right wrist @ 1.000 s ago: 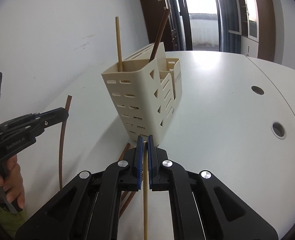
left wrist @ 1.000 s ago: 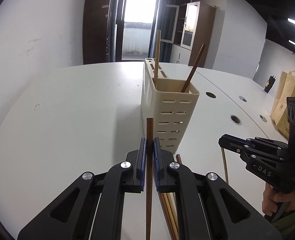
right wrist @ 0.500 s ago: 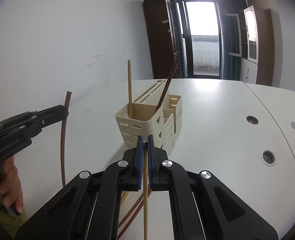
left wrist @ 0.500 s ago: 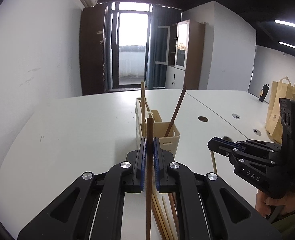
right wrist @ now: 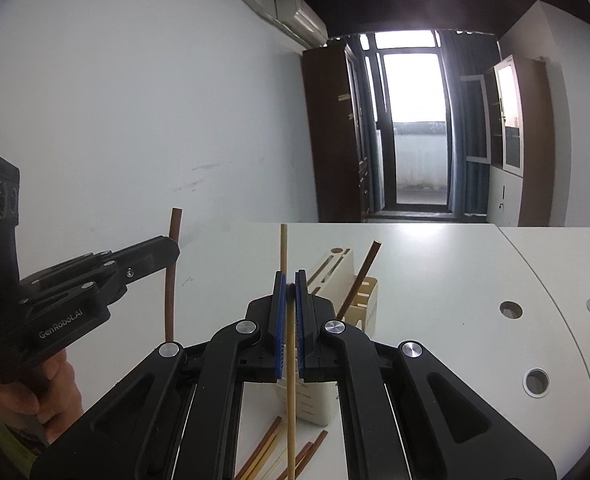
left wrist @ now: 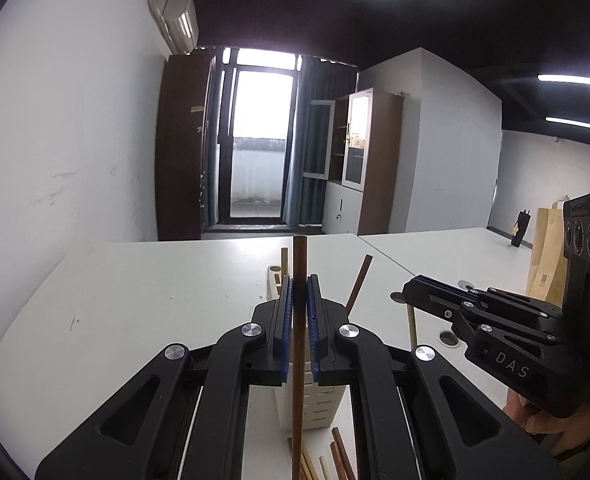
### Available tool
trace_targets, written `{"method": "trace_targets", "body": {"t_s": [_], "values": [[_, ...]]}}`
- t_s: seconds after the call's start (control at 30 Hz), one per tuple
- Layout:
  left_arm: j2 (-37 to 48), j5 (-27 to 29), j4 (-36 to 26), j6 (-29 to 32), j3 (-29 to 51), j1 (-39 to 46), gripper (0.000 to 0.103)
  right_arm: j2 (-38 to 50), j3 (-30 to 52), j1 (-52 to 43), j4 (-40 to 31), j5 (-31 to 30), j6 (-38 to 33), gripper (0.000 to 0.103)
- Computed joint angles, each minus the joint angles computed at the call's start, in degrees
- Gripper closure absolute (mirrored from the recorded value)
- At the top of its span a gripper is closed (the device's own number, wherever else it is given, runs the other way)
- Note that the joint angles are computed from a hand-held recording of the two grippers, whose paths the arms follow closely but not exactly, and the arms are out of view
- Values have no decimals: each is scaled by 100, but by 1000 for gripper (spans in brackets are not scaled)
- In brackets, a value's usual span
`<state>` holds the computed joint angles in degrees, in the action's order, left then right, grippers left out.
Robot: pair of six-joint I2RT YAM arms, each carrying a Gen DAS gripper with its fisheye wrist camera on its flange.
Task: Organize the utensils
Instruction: 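Lift the bamboo chopstick with the right gripper over the holder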
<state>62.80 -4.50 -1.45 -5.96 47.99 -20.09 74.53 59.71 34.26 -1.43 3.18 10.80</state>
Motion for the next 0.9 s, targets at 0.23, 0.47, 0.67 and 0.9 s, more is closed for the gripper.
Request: {"method": "trace_targets", "body": {"t_s": [0.23,0.47,0.67,0.9], "values": [[-85,-277,997,175,-238,-245,96,100,-48,-143,705,-93,-24,98],[-103,-589,2098,317,-498,-479,96,135,-71,-228,1353,-135,-85,98],[-49,-830,3070,376,-710,-657,97,131,-325,-318,2258,2,82,98],[25,-1386,5064,493,-1367,-923,97,144,-607,-616,3387,-302,400,98]]}}
